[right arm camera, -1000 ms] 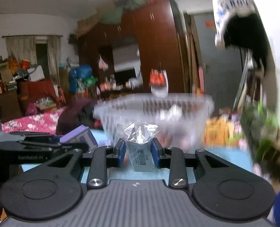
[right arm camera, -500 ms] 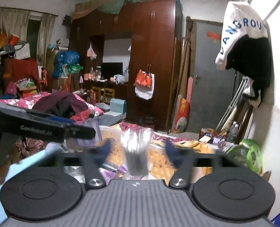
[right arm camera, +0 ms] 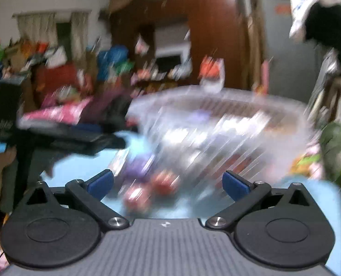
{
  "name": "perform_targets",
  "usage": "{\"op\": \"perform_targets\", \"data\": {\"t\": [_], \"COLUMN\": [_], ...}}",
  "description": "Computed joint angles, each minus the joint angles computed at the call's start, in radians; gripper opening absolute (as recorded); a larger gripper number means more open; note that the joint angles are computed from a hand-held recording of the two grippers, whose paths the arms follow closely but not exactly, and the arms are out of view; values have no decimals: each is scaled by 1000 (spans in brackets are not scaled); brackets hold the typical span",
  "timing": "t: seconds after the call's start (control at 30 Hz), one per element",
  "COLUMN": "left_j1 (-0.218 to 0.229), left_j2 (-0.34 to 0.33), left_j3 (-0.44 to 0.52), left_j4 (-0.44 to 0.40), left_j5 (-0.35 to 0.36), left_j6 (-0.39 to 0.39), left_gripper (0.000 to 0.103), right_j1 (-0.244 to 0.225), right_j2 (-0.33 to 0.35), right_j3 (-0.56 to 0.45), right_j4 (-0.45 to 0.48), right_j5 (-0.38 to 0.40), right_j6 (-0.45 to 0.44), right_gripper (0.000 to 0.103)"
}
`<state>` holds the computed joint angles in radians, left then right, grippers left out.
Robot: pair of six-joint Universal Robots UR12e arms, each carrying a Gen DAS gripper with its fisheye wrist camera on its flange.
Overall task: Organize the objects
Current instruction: 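Carry both boxes over the basket and open both tools, then grasp red-wrapped ball with right tool while left tool grasps clear packet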
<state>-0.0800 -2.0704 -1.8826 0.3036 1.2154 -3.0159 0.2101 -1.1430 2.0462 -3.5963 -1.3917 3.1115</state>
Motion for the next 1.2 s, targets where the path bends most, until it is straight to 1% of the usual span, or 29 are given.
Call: {"op": "perform_targets", "data": {"t": [0.03, 0.07, 0.1, 0.17, 0.23, 0.27, 0.3, 0.33, 0.4, 0.47, 0.53, 0.57, 0.67, 0.77, 0.8, 0.83, 0.9, 0.93, 0.97, 1.0, 1.03, 1.07, 1.13, 1.17, 1.2], "left_j1": [-1, -1, -2, -7, -10, -6, -2, 3, 7, 5, 4, 4, 0, -16, -19, -19, -12, -7, -5, -6, -7, -5, -2, 0, 5], "left_j2": [-1, -2, -4, -10, -12, -15, -17, -17, -16, -16, -16, -15, -11, -19, -20, -18, -17, -17, -17, -17, -18, -20, -25, -26, -26], "left_j3": [5, 7, 7, -7, -7, -9, -10, -13, -12, -16, -24, -29, -32, -22, -15, -8, -3, -2, -2, -1, -4, -11, -33, -43, -51], "left_j4": [-24, -39, -37, 1, -9, -9, 1, 2, -5, 4, 28, 36, 22, 0, -25, -57, -88, -98, -105, -111, -97, -56, 54, 97, 124], "left_j5": [8, 14, 28, 71, 87, 75, 62, 48, 35, 48, 66, 64, 50, 88, 97, 98, 71, 55, 48, 60, 77, 80, 92, 89, 66], "left_j6": [1, 10, 20, 37, 48, 48, 45, 42, 34, 21, 10, 13, 44, 52, 50, 46, 27, 17, 10, 5, -14, -38, -60, -69, -77], "left_gripper": [94, 94, 94, 94, 94, 94, 94, 94, 94, 94, 94, 94, 94, 94, 93, 89, 85, 78, 61, 50, 51, 50, 50, 48, 48], "right_j1": [6, 13, 18, 27, 32, 34, 37, 41, 35, 24, 11, 3, -13, -25, -27, -32, -34, -34, -34, -32, -37, -41, -46, -47, -50], "right_j2": [8, 16, 22, 35, 45, 48, 50, 47, 36, 22, 10, 4, -11, -16, -14, -14, -9, -6, -3, 1, 3, 3, 1, 1, 0], "right_j3": [-11, -27, -41, -68, -100, -111, -115, -113, -94, -64, -25, -10, 36, 58, 57, 62, 60, 68, 68, 67, 73, 75, 86, 87, 90], "right_j4": [37, 81, 116, 155, 217, 239, 247, 253, 234, 197, 140, 115, 39, 0, -4, -9, -16, -30, -39, -46, -53, -58, -82, -85, -89], "right_j5": [2, 5, 15, 15, 30, 29, 17, 1, 7, 9, 19, 26, 22, 5, 8, 14, 17, 20, 19, 16, 19, 29, 33, 30, 35], "right_j6": [-12, -23, -27, -27, -42, -56, -67, -83, -84, -75, -47, -36, 0, 35, 45, 49, 54, 55, 59, 62, 64, 71, 72, 73, 79], "right_gripper": [91, 86, 77, 76, 75, 71, 54, 51, 46, 46, 46, 46, 46, 46, 46, 46, 46, 46, 46, 46, 46, 46, 46, 46, 46]}}
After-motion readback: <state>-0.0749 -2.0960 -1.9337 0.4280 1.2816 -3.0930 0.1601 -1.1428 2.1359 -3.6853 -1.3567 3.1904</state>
